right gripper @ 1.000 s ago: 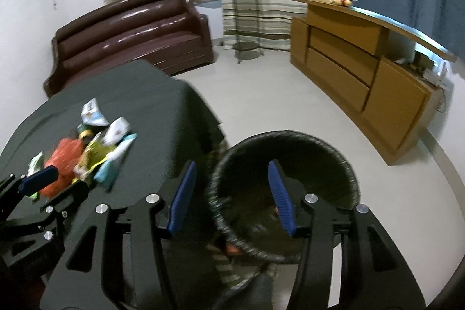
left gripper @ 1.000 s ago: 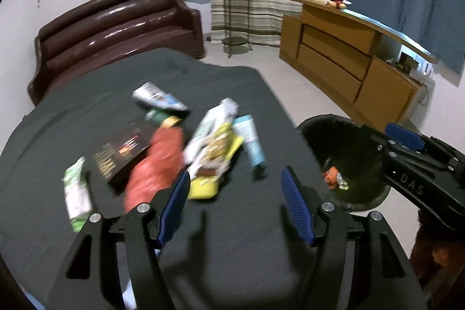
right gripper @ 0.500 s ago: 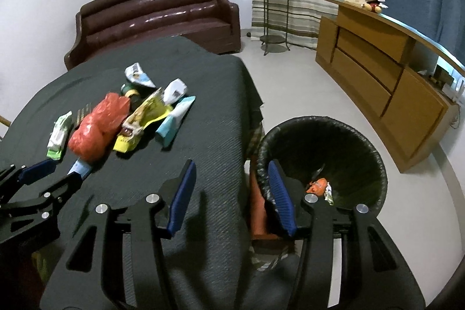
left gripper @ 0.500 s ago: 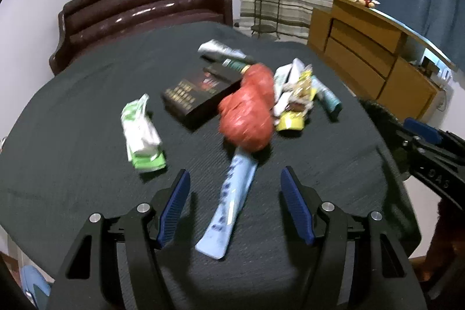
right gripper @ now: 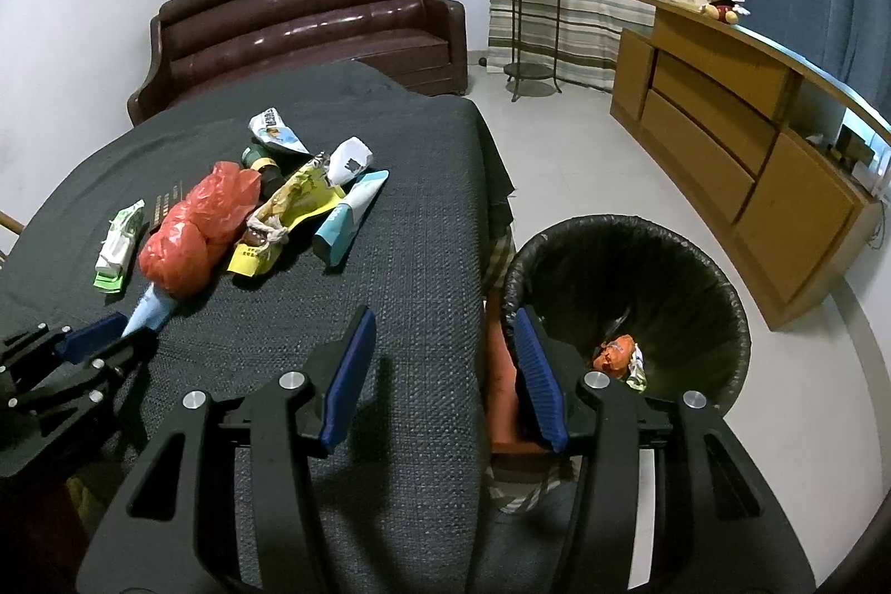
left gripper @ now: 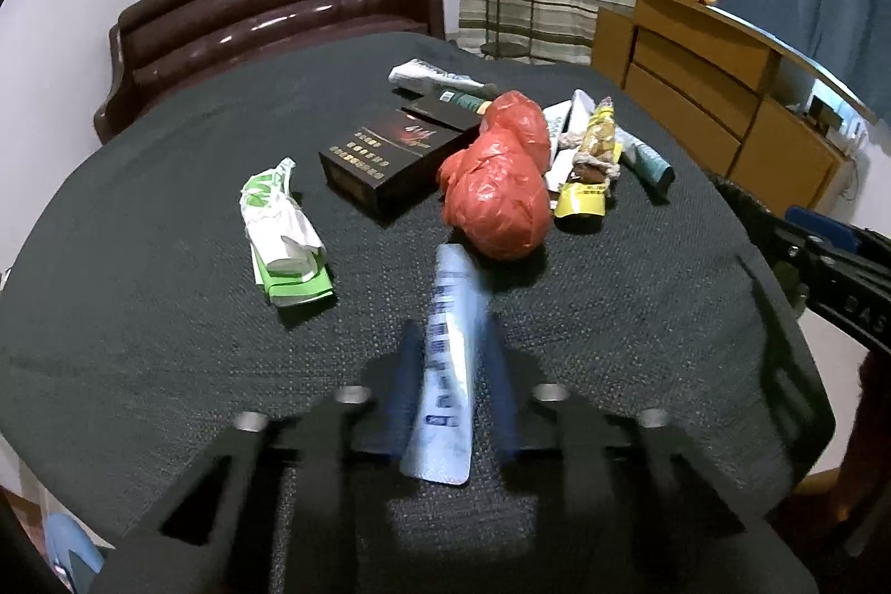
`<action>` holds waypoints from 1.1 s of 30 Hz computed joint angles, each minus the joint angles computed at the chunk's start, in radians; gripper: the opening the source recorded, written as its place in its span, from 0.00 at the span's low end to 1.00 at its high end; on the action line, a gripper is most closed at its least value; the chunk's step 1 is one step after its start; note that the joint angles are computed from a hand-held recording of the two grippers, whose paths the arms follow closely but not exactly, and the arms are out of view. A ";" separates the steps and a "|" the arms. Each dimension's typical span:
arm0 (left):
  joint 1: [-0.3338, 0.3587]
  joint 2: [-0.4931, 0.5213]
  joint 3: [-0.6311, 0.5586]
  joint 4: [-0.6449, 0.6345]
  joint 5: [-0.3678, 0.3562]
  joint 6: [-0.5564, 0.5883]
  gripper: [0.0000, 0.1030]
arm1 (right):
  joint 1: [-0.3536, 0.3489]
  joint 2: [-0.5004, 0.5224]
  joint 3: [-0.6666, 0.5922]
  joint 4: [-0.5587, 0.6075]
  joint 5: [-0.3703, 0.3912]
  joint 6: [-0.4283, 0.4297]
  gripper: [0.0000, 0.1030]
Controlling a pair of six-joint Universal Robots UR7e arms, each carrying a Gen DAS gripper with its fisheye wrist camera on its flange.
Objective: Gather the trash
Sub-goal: 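Return to the table and grasp the white-blue tube with the left tool, then grasp the red plastic bag with the right tool while the left tool holds the tube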
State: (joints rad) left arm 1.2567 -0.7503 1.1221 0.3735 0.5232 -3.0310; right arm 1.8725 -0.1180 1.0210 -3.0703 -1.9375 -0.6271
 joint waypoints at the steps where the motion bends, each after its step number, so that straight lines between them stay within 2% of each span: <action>1: 0.000 -0.004 0.006 -0.002 0.007 0.001 0.17 | 0.000 0.000 -0.001 0.001 0.000 0.000 0.49; 5: -0.012 -0.043 0.065 -0.089 -0.010 0.071 0.17 | 0.002 0.002 -0.004 0.005 0.000 0.003 0.49; 9: -0.034 -0.112 0.160 -0.259 -0.039 0.199 0.17 | 0.007 0.007 -0.004 0.010 0.006 0.003 0.49; 13: -0.035 -0.147 0.190 -0.343 -0.057 0.266 0.17 | 0.017 0.018 -0.020 0.027 0.019 0.011 0.49; 26: 0.026 -0.241 0.219 -0.428 -0.127 0.296 0.17 | 0.081 0.107 -0.162 0.170 0.087 0.040 0.50; 28: 0.039 -0.250 0.216 -0.418 -0.133 0.277 0.17 | 0.089 0.123 -0.189 0.199 0.095 0.044 0.52; 30: 0.046 -0.257 0.218 -0.413 -0.135 0.263 0.17 | 0.096 0.136 -0.209 0.217 0.102 0.045 0.59; 33: 0.059 -0.268 0.220 -0.404 -0.135 0.244 0.17 | 0.106 0.164 -0.250 0.244 0.097 0.035 0.59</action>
State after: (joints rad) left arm 1.3152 -1.0185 1.3420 -0.0307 0.3880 -2.7874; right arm 1.9788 0.0458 0.7706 -2.8263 -1.8407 -0.5917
